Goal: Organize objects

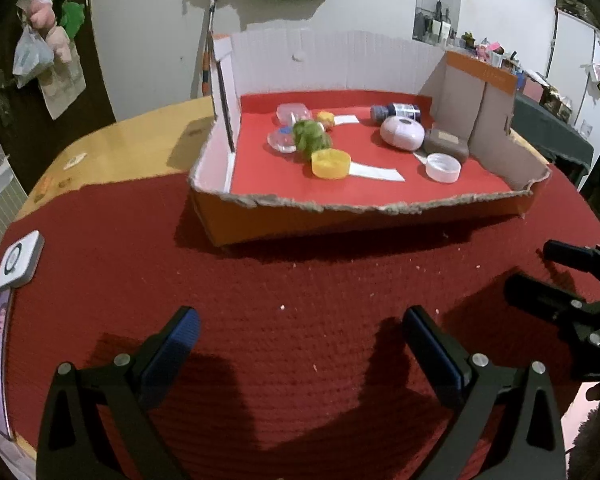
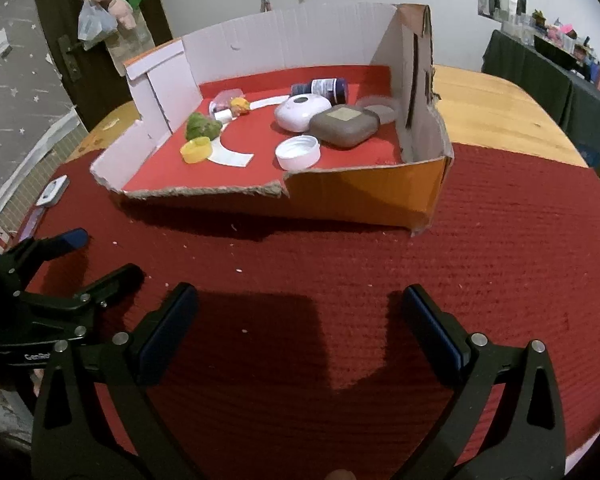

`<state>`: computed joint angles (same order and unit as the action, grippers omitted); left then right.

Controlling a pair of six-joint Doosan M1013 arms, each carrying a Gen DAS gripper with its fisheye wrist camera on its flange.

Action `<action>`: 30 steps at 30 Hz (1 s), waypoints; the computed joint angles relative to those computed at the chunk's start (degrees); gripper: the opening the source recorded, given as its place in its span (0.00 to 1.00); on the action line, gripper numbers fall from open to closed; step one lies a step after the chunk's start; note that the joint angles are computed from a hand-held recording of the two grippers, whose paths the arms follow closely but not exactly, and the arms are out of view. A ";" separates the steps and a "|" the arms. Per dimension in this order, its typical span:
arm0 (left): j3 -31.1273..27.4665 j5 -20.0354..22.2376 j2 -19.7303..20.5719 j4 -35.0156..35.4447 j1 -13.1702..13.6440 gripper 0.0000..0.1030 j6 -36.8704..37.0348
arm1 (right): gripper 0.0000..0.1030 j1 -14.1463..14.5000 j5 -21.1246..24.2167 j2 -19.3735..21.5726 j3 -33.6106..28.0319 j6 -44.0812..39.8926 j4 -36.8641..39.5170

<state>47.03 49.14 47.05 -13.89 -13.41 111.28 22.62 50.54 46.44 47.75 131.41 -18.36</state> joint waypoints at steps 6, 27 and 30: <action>0.21 0.22 0.09 0.10 -0.10 1.00 -0.58 | 1.00 0.01 0.11 0.10 0.15 0.77 -0.72; 0.39 -0.21 0.06 -0.77 0.33 1.00 0.75 | 1.00 0.79 1.14 0.79 0.01 3.91 -7.55; 0.78 -0.68 -0.05 -1.33 0.42 1.00 1.28 | 1.00 1.00 1.76 1.13 -0.32 3.94 -8.99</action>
